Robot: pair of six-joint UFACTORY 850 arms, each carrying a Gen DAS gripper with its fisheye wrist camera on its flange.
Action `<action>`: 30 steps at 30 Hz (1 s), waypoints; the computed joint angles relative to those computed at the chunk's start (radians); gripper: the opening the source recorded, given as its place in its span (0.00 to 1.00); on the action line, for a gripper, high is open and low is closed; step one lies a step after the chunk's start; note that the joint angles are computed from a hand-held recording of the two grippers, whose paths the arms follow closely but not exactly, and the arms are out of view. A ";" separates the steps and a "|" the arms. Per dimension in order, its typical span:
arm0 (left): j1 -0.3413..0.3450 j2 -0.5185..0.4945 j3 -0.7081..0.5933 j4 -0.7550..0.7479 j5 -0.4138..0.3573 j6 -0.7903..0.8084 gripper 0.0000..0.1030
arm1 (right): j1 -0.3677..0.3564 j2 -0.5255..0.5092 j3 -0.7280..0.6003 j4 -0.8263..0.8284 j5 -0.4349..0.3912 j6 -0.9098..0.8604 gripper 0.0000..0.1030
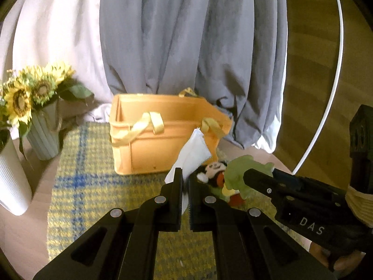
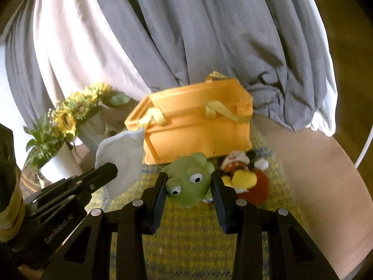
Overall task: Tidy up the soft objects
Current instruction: 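Lift and carry the tissue and frog over the orange crate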
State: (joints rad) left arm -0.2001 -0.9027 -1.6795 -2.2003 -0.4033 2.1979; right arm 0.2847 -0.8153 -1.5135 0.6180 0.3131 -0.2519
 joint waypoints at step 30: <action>0.011 -0.249 -0.536 0.233 0.086 -0.223 0.06 | -0.047 -0.157 -0.355 -0.051 0.025 -0.064 0.37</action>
State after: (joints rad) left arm -0.1889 -1.1519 -2.2153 -1.9674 -0.3170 1.9753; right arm 0.2380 -0.9728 -1.8685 0.5668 0.3384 -0.3164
